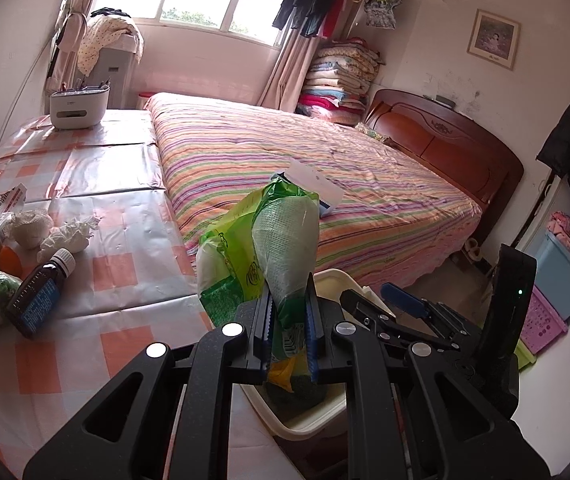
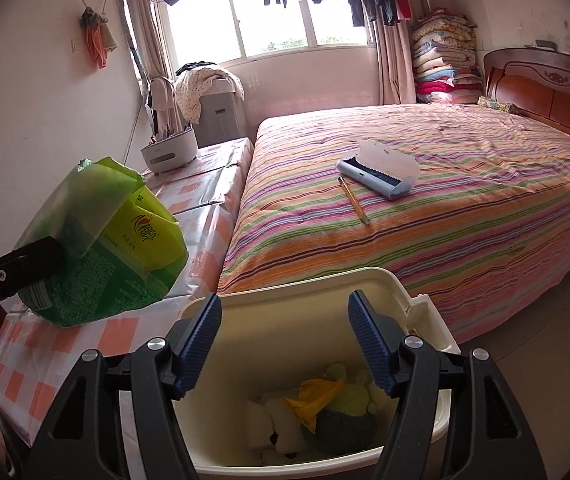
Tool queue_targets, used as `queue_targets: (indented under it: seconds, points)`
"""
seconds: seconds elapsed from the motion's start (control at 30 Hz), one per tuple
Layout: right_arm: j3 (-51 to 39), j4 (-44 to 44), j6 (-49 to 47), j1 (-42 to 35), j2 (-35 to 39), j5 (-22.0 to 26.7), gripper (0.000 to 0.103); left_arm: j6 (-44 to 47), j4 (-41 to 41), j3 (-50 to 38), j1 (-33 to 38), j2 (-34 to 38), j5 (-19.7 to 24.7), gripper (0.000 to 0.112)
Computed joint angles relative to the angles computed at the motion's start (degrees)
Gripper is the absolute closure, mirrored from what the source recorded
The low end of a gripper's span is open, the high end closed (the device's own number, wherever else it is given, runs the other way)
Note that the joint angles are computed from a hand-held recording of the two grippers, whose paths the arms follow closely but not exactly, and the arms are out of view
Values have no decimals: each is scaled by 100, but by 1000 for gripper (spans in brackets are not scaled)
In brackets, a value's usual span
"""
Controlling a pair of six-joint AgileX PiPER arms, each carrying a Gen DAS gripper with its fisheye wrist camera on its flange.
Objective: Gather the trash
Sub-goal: 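Carry the bag and yellow wrapper over the cream bin, then open both tools to drop the bag and wrapper into the bin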
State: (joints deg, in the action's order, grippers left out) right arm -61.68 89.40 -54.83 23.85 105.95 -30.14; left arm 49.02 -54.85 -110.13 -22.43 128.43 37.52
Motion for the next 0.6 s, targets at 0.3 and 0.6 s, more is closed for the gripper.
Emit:
queue_targets:
  seconds: [0.3,0.6]
  points:
    - [742,-1224,2095,49,-498,-943,38,458,-287,-503,-57,394,926,100]
    - [1097,-1517,2815,214,-688,-1716,37,295,-56,-1253,-200,949,1451,97]
